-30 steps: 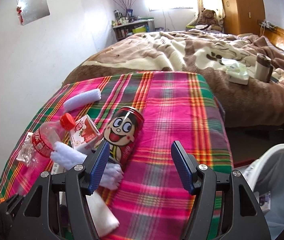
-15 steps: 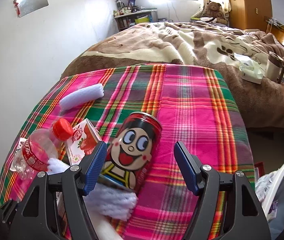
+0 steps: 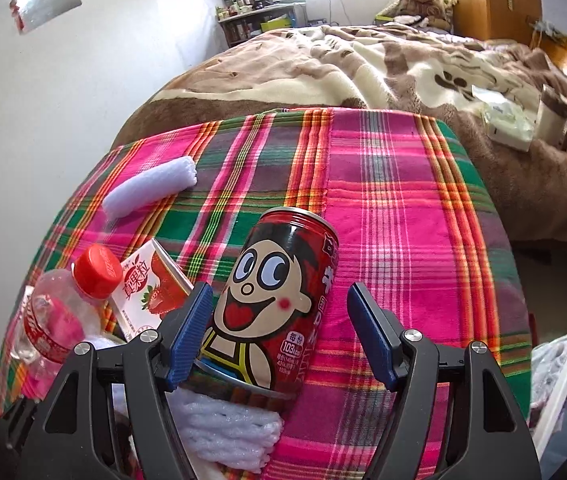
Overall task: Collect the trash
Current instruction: 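Grasp the purple-white ointment box with left tool while right tool grasps red cartoon can, then carry the ointment box and red can over the white trash bin with both tools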
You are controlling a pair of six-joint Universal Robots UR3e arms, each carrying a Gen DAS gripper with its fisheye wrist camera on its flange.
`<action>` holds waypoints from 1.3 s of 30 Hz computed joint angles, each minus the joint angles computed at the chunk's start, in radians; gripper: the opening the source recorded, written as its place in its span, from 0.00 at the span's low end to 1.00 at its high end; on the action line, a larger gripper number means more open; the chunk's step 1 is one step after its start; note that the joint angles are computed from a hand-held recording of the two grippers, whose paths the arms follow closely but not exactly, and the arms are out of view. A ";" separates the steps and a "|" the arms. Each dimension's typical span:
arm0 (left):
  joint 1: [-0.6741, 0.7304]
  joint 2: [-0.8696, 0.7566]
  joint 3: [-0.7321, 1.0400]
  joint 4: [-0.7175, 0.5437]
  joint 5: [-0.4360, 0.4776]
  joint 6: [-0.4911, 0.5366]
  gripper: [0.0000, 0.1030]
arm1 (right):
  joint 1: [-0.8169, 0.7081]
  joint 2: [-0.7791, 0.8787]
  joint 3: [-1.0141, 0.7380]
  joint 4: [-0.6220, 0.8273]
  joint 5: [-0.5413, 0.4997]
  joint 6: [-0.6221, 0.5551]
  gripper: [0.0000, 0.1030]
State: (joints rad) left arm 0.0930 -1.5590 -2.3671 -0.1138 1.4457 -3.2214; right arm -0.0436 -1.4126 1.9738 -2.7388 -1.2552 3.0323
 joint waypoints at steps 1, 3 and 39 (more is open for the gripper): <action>0.004 0.002 -0.002 0.001 -0.006 0.003 0.52 | 0.007 -0.001 -0.002 -0.006 -0.017 -0.005 0.69; 0.005 -0.001 0.000 -0.003 -0.006 0.005 0.50 | 0.018 -0.003 -0.003 -0.013 -0.049 -0.009 0.63; -0.030 0.192 -0.113 -0.004 -0.026 -0.013 0.35 | -0.218 -0.392 0.347 0.026 0.166 -0.134 0.54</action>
State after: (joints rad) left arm 0.0627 -1.3674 -2.4802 -0.1176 1.4199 -3.2343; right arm -0.2615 -1.8050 2.3204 -2.7128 -1.0897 2.8979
